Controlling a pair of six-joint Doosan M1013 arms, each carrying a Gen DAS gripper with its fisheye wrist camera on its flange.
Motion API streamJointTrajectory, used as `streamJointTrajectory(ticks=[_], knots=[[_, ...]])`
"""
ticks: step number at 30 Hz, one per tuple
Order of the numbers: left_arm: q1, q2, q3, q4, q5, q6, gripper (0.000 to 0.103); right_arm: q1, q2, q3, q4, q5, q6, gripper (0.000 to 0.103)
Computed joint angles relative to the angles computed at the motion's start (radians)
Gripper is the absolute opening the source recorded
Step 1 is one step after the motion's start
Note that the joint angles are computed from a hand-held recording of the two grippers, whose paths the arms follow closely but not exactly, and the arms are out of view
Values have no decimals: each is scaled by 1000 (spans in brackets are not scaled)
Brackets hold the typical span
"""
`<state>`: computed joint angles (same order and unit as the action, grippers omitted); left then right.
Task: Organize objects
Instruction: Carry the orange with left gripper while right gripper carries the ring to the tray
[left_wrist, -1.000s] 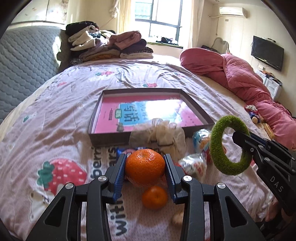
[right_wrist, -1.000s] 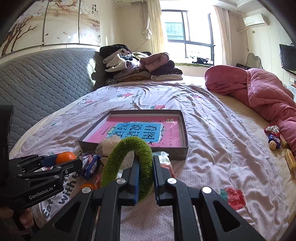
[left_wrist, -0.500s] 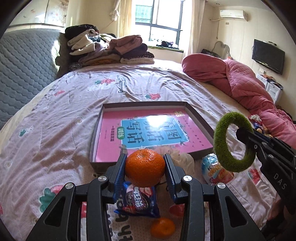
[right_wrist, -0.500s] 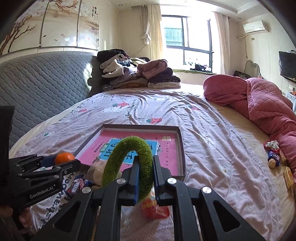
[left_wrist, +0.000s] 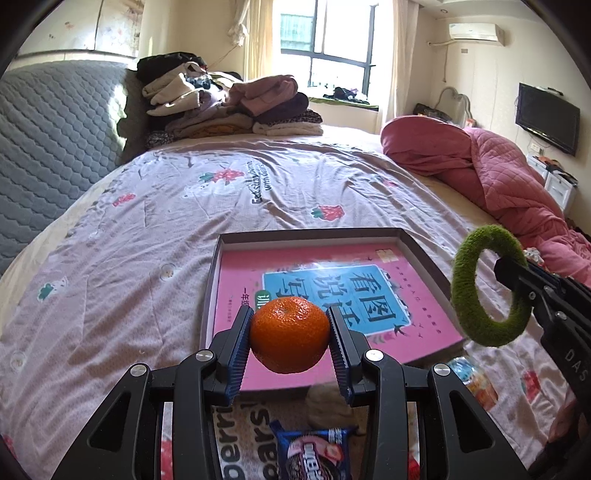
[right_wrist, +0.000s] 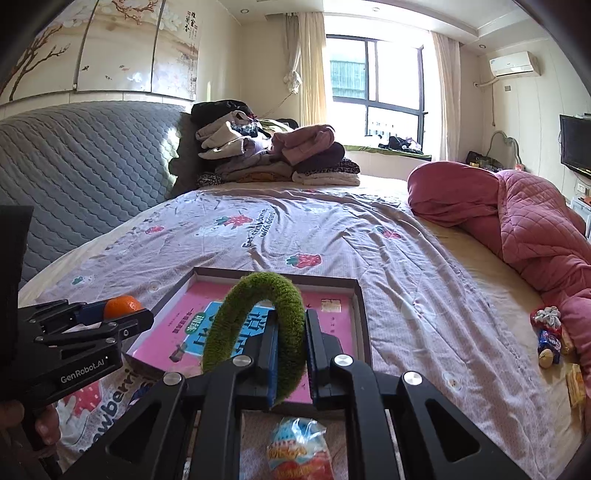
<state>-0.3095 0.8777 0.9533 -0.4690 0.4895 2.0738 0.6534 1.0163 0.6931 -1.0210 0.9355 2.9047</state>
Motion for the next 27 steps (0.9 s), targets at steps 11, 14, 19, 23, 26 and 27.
streamJointTrajectory(ticks=[11,14,19,23,26,27], knots=[[-2,121,-198,159,127,-158,41,-43,63,-110,128,59,-127,13],[-3,147,-235,186,159,-184,41,-63,74,-121,211,44,-153,13],[-5,186,-291,226,213,-213,41,-82,111,-171,322,68,-208,13],[-7,219,-342,255,263,-235,41,-88,156,-246,385,139,-269,13],[-10,234,-361,276,284,-249,41,-92,188,-306,422,202,-323,13],[-11,238,-368,276,291,-248,41,-94,198,-326,433,220,-338,13]])
